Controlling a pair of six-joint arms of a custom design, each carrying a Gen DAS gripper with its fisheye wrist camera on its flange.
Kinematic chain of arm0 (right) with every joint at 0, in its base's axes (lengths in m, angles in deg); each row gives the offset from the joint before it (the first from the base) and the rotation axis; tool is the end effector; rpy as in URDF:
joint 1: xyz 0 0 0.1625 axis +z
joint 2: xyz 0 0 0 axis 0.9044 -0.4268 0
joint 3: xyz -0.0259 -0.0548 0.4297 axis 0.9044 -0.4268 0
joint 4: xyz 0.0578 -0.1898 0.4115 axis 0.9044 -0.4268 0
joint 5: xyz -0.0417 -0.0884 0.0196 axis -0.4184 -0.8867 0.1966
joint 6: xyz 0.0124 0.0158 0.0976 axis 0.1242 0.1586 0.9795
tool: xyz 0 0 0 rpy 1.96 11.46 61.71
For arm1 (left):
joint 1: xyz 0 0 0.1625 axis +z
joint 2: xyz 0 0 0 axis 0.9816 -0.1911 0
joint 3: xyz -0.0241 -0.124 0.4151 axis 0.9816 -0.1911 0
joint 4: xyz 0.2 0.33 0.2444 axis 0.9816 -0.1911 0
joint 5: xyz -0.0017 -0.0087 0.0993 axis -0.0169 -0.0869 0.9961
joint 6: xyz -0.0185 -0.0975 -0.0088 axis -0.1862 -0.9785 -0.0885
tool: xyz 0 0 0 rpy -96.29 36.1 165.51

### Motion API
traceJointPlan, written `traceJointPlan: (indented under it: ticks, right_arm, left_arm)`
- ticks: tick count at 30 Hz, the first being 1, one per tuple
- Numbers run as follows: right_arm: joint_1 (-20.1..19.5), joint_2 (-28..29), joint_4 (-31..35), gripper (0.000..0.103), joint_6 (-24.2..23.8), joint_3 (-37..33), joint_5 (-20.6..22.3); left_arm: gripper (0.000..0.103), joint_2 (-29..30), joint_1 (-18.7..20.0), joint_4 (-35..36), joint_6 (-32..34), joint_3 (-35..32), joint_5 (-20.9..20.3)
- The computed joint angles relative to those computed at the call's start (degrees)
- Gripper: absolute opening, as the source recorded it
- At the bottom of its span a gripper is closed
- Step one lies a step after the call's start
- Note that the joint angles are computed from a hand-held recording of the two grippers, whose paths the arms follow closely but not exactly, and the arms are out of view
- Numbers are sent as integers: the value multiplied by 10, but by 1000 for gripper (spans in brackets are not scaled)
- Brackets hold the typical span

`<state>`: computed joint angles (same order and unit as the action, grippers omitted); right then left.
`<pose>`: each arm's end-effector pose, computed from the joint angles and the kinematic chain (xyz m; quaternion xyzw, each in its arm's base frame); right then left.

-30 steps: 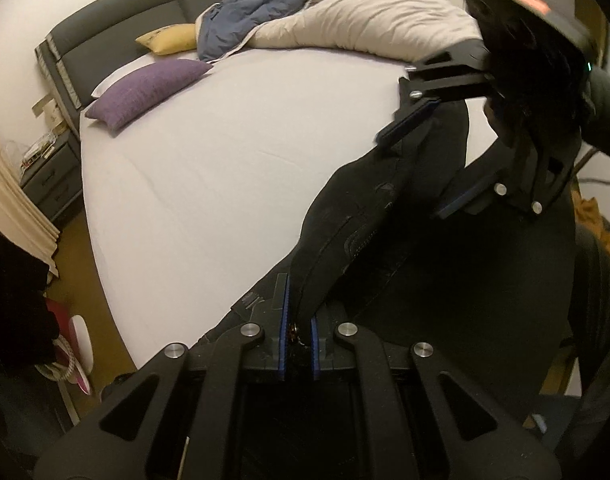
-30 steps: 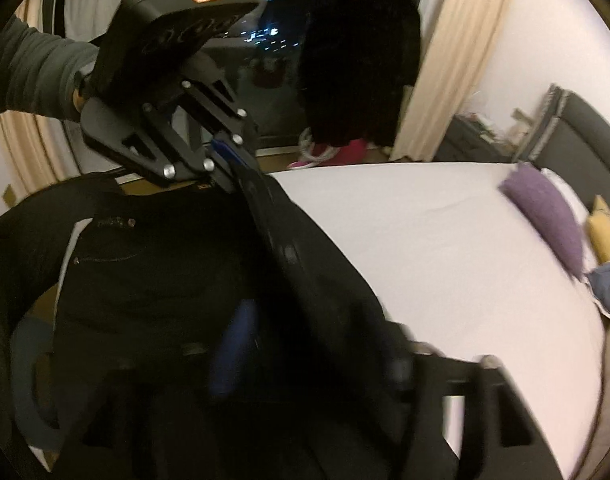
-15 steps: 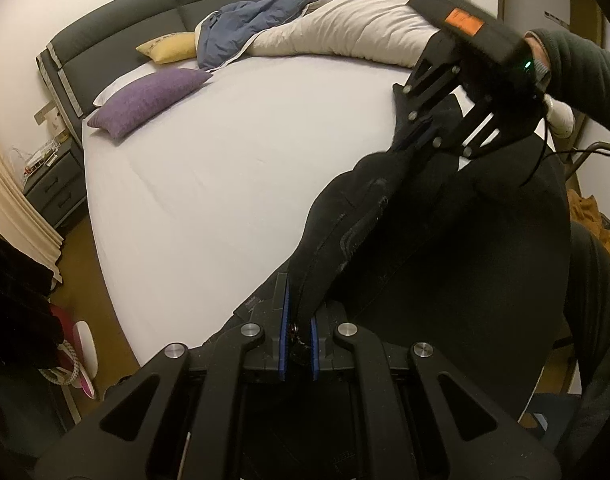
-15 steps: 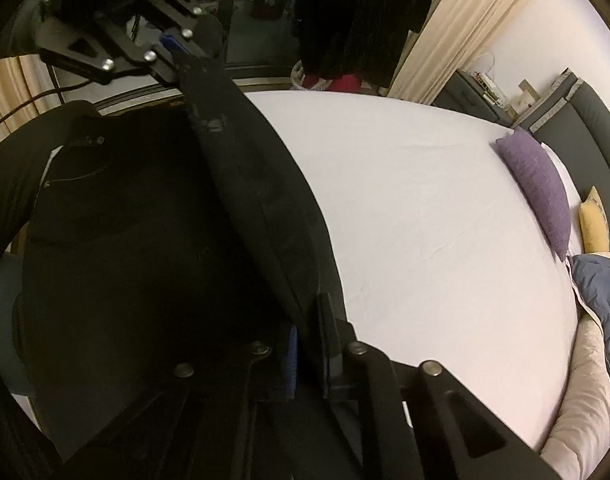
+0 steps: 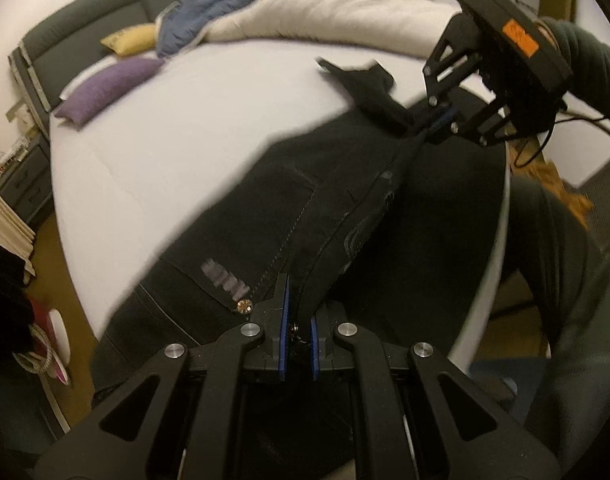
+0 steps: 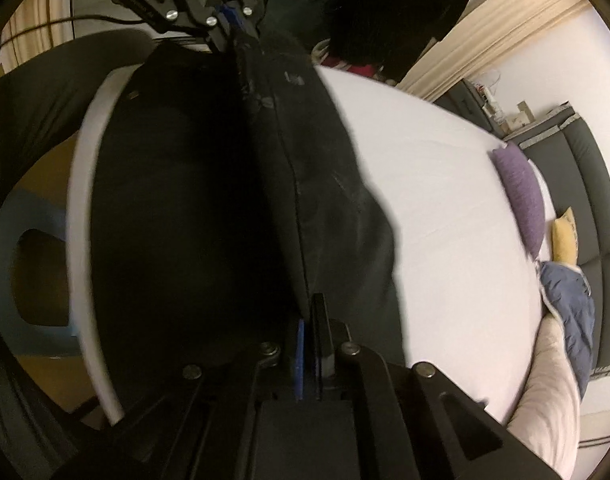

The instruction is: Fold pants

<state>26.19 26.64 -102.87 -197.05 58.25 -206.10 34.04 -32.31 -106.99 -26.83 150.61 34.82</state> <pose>0.0984 -0.7980 0.3822 0.7368 -0.5828 -0.0528 0.3386 -0.4016 -0.7035 0.0945 0.4056 0.8611 -0.1454 0.2699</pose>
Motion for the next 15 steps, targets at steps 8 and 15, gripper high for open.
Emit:
traceJointPlan:
  ticks: [8,15]
  right_arm:
    - [-13,-41,-94,4,-7,113,-18]
    - [-6,-43,-133,4,-3,140,-26]
  left_arm:
    - [7,-29,-28,-15,-41,102,5]
    - [7,-37,-38,-24,-42,124,5]
